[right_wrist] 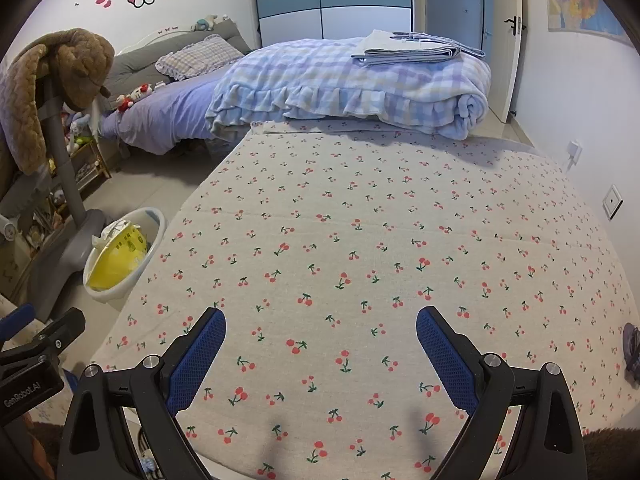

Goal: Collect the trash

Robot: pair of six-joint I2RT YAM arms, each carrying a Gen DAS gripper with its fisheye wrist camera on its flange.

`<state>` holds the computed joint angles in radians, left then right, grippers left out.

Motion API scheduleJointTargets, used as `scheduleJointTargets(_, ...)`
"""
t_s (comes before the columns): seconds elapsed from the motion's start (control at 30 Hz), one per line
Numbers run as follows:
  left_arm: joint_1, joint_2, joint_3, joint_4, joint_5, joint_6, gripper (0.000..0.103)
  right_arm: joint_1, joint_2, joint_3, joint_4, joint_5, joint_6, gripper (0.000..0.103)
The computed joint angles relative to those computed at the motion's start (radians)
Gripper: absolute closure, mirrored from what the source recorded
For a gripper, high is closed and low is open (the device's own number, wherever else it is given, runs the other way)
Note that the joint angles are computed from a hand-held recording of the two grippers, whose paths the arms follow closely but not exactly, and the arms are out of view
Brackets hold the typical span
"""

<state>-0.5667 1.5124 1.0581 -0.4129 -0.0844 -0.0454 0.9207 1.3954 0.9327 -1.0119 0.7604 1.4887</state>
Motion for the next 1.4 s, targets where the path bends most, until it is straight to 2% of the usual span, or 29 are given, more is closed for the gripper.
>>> scheduleJointTargets(1.4,0.003,-0.002,0.001,-0.007,0.012,-0.005,0.001,0.001,0.012,0.003,0.013,-0.004,-0.001,0.005)
